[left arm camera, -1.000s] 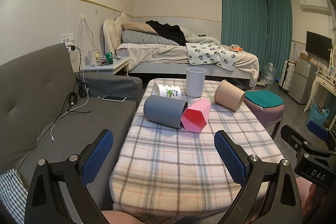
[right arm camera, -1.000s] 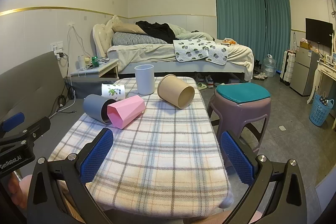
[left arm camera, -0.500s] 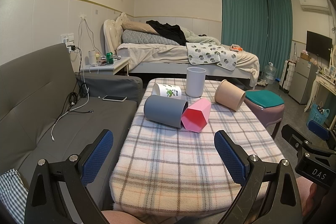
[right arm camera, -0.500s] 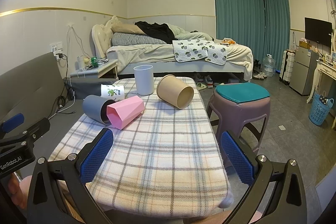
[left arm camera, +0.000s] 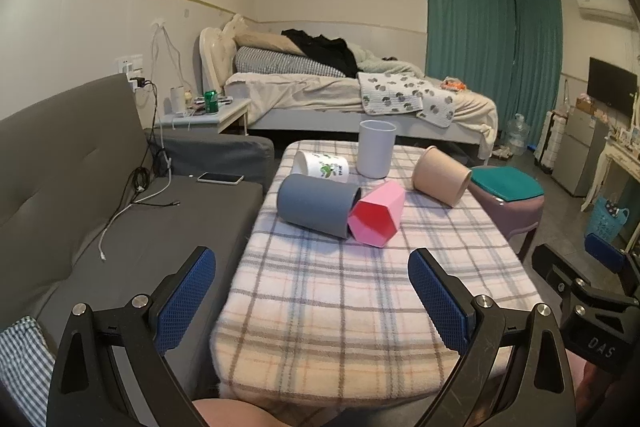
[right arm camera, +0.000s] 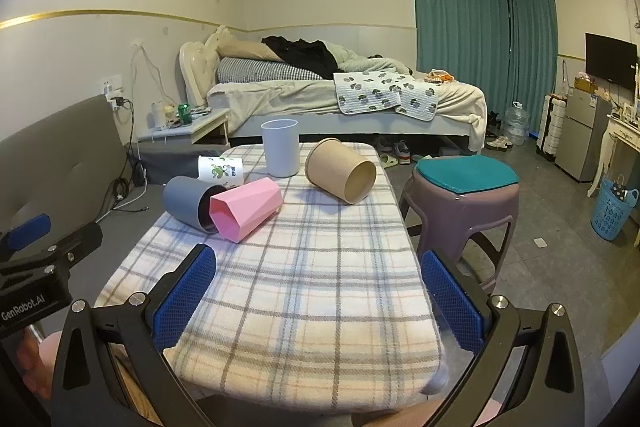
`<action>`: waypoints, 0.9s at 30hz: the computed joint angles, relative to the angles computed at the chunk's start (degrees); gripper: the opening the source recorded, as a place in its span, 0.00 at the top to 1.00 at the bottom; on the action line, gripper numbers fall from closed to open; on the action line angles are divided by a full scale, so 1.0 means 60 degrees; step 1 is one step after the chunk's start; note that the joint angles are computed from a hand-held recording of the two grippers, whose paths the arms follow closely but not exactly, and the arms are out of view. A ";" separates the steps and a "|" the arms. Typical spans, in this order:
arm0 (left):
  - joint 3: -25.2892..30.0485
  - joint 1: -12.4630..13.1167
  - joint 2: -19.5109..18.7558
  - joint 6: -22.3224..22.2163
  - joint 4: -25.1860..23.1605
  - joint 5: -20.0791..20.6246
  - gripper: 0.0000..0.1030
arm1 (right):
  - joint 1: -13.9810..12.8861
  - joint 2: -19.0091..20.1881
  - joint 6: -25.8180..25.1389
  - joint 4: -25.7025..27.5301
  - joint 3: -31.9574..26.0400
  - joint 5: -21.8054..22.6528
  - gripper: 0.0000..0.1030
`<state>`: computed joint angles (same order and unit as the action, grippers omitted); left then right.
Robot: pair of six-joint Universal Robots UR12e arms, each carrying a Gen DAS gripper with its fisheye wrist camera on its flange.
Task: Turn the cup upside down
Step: 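Reach the right tool to the upright white cup and close around it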
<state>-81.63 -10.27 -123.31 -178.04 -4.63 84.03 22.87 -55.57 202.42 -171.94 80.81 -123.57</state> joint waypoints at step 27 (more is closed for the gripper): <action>0.5768 0.0031 -0.3108 -0.0442 -0.4162 0.0878 0.03 | -0.1332 0.3977 -0.0904 0.4787 -0.7797 0.1994 0.00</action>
